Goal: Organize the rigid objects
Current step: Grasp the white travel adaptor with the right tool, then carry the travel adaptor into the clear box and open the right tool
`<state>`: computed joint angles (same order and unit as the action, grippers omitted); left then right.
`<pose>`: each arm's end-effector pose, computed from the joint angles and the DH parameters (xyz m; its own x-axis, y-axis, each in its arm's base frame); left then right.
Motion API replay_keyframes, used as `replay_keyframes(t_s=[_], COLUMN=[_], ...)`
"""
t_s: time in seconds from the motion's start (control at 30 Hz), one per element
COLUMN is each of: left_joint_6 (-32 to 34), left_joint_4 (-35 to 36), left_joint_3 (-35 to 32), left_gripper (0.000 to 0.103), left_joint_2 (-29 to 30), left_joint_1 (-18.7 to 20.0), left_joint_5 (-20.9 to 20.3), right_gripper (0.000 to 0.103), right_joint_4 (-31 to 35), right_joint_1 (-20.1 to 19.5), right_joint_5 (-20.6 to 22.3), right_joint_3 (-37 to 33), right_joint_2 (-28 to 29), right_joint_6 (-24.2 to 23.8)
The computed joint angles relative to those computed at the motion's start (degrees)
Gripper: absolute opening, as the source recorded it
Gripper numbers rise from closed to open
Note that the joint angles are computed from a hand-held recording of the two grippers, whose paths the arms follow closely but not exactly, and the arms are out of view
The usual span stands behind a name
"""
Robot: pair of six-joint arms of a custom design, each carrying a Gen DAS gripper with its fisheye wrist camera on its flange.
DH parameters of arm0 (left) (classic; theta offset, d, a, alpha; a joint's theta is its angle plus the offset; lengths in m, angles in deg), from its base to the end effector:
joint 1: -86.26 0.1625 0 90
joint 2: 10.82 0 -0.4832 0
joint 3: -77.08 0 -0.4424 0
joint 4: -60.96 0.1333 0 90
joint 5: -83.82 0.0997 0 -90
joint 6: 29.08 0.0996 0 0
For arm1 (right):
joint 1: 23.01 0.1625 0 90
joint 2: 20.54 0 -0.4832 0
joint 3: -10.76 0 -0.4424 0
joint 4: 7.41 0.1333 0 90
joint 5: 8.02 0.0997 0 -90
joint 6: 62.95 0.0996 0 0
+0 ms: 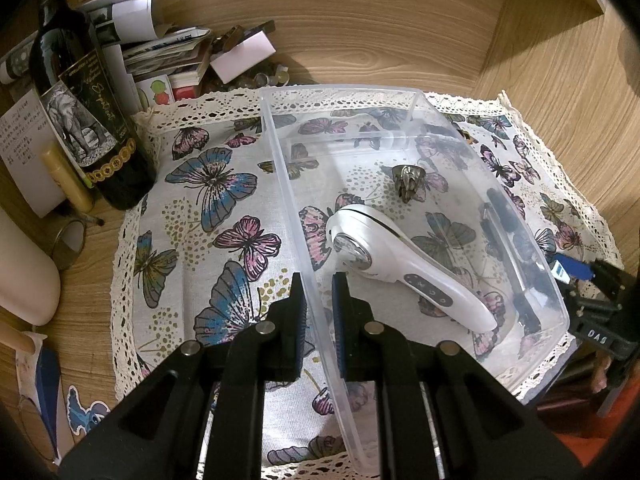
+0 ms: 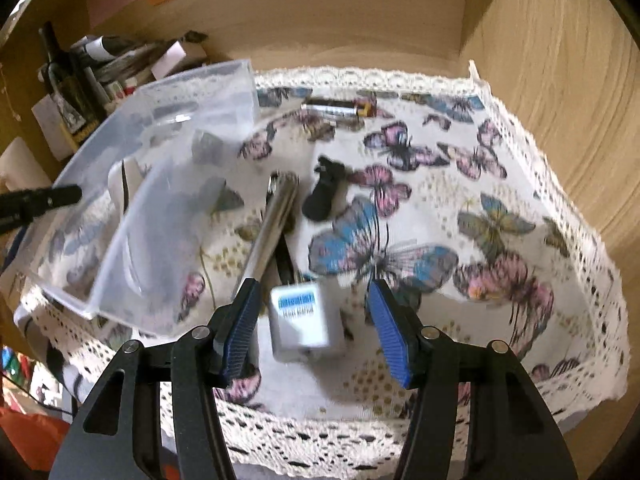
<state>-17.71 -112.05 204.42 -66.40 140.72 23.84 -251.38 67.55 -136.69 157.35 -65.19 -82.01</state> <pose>-0.1569 -0.5346 0.0758 -0.6340 0.5729 -0.5195 0.7090 0.6988 -0.0945 0.0747 -0.3742 0.1000 -0.7405 0.2574 0.6208 -0.2622 0.7398 -0.6196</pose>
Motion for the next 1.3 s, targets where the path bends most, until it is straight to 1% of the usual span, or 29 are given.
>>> replay_keyframes(t_s=[0.03, 0.07, 0.23, 0.43, 0.47, 0.63, 0.67, 0.83, 0.87, 1.07, 1.13, 1.3], left_joint_6=[0.0, 0.1, 0.0, 0.0, 0.0, -0.1, -0.1, -0.1, -0.2, -0.1, -0.2, -0.4], left_joint_4=[0.0, -0.1, 0.0, 0.0, 0.0, -0.1, -0.1, 0.1, 0.1, 0.1, 0.3, 0.6], left_joint_3=[0.0, 0.0, 0.0, 0.0, 0.0, 0.0, 0.0, 0.0, 0.0, 0.0, 0.0, 0.0], left_gripper=[0.012, 0.012, 0.012, 0.012, 0.012, 0.012, 0.012, 0.012, 0.012, 0.012, 0.012, 0.012], left_joint_2=[0.0, 0.0, 0.0, 0.0, 0.0, 0.0, 0.0, -0.1, -0.1, -0.1, -0.2, -0.2], left_joint_1=[0.0, 0.0, 0.0, 0.0, -0.1, -0.1, -0.1, -0.1, 0.0, 0.0, 0.0, -0.1], left_joint_5=[0.0, 0.0, 0.0, 0.1, 0.1, 0.1, 0.1, 0.0, 0.0, 0.0, 0.0, 0.0], right_gripper=[0.042, 0.035, 0.035, 0.035, 0.035, 0.035, 0.035, 0.035, 0.035, 0.035, 0.035, 0.035], right_joint_4=[0.3, 1.1, -1.5, -1.5, -3.0, -3.9, -2.4, -1.8, -2.3, 0.7, 1.7, 6.1], right_joint_1=[-0.3, -0.8, -1.0, 0.4, 0.9, 3.8, 4.3, 6.8, 7.1, 9.3, 10.2, 9.9], right_joint_5=[0.1, 0.6, 0.6, -0.9, -0.9, -1.4, -0.9, 0.1, 0.9, 3.3, 2.6, 3.9], right_joint_3=[0.1, 0.4, 0.3, -0.5, -0.9, -2.6, -2.8, -5.6, -6.2, -9.4, -10.7, -13.3], right_joint_2=[0.2, 0.1, 1.2, 0.1, 0.4, -1.3, -2.3, -3.4, -3.3, -3.4, -2.9, -2.0], right_joint_6=[0.2, 0.4, -0.5, -1.6, -2.8, -6.7, -6.3, -10.9, -13.0, -16.7, -17.7, -18.5])
